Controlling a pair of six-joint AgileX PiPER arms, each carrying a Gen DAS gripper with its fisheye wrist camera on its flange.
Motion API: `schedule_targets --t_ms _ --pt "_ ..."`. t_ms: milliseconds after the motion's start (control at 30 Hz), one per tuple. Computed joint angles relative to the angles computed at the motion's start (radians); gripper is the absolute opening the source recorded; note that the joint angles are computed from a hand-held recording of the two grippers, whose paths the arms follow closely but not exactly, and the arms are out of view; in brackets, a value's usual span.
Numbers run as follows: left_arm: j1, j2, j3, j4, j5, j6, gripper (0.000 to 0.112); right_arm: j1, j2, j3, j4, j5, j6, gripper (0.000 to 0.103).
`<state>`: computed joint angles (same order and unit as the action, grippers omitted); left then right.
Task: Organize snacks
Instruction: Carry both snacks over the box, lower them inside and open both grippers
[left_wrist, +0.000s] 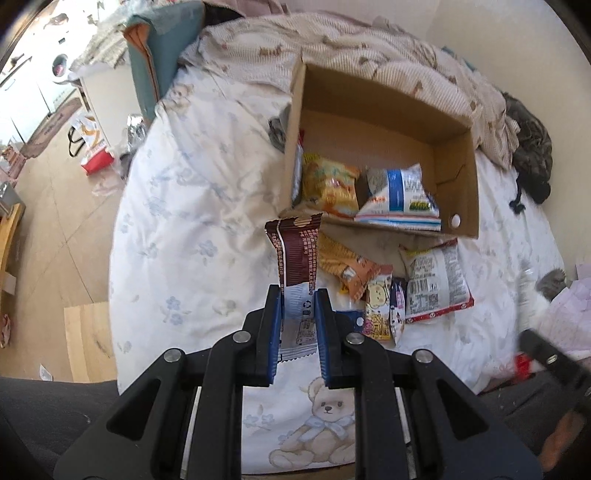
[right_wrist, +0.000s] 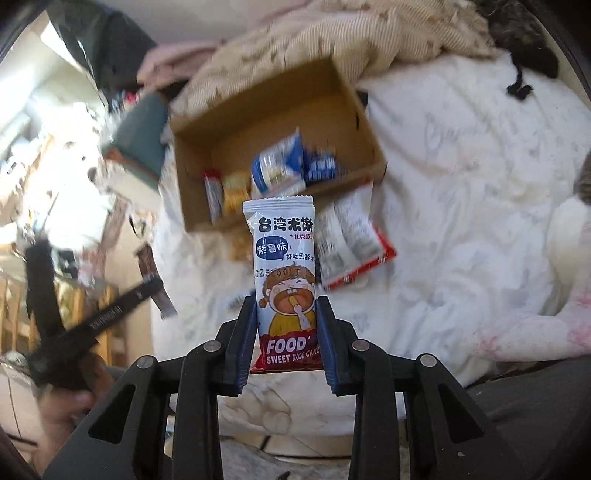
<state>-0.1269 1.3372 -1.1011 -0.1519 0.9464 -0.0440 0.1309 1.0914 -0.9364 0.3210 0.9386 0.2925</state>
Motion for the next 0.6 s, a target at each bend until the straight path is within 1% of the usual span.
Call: schedule_targets --t_ms 133,200,400,467,600 --pt "0.026 -0.034 0.003 0.004 -0.01 0.016 0.014 -0.026 -0.005 -0.067 0.01 0.027 -0.013 0.033" --pt "0.028 -0.036 0.002 0.014 -0.019 0.013 0.014 -0.022 0.039 -0.118 0.011 0.019 -0.024 0.033" --pt "0.04 -0.013 -0.038 -0.011 0.015 0.024 0.014 -0.121 0.14 -0.199 0.13 0.008 -0.173 0.033" --pt "0.034 0.007 -0.076 -0.011 0.033 0.023 0.014 -0.152 0.177 -0.219 0.159 -0.003 -0.219 0.033" --pt "0.011 0.084 -0.206 -0.021 0.069 0.015 0.014 -0.207 0.257 -0.264 0.207 -0.013 -0.281 0.033"
